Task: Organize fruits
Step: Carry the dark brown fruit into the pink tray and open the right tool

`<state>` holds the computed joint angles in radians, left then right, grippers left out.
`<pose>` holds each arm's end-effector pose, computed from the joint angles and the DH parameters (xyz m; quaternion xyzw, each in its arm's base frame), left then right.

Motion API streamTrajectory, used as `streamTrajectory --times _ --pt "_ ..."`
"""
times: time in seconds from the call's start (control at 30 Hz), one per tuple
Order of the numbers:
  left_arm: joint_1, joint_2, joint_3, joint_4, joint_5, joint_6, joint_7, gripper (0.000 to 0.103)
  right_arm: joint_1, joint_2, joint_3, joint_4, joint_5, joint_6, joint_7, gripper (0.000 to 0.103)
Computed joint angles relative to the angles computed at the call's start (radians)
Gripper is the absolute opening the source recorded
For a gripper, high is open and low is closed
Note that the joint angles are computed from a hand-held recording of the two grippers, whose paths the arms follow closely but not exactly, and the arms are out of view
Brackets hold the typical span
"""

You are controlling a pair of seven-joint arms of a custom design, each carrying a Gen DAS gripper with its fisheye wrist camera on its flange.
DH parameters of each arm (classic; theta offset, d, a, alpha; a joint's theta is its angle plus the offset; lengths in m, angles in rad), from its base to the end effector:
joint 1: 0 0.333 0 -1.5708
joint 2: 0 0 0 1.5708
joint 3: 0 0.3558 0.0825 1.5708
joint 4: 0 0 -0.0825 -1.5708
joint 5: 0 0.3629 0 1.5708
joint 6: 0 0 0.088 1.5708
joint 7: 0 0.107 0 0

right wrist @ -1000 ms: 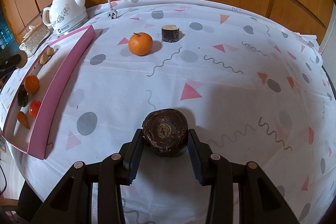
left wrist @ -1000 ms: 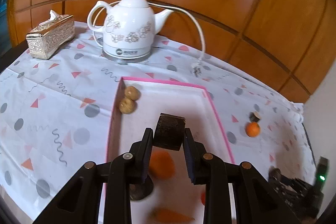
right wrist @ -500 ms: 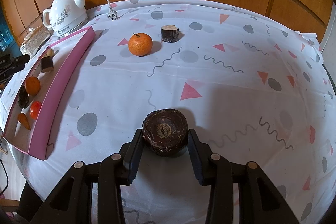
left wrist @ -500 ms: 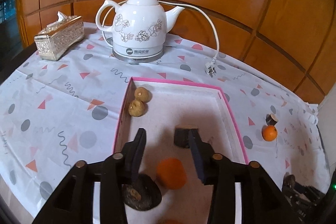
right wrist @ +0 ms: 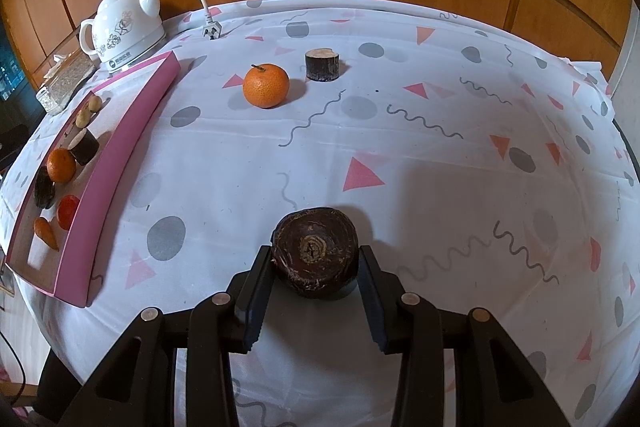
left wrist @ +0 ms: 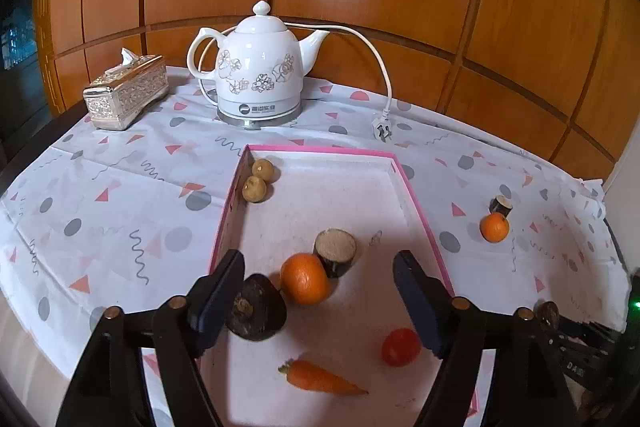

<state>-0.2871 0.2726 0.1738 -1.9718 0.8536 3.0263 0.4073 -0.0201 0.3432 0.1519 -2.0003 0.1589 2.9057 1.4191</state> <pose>0.6197 -0.1374 0.4572 -0.7109 0.5746 -0.3048 0.2674 0.6423 0.0662 0.4036 -0.7163 0.6376 -0.1538 0.2384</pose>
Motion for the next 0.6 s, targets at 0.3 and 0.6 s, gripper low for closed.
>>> streamTrajectory --times 0.3,0.6 --pt "0.02 -0.02 -0.032 -0.019 0.028 -0.05 -0.034 0.08 0.002 0.003 -0.001 0.0 -0.018 0.01 0.004 0.042" --pt "0.049 -0.034 -0.054 -0.049 0.012 -0.025 -0.018 0.08 -0.022 0.007 0.046 0.014 0.035 -0.005 -0.056 0.042"
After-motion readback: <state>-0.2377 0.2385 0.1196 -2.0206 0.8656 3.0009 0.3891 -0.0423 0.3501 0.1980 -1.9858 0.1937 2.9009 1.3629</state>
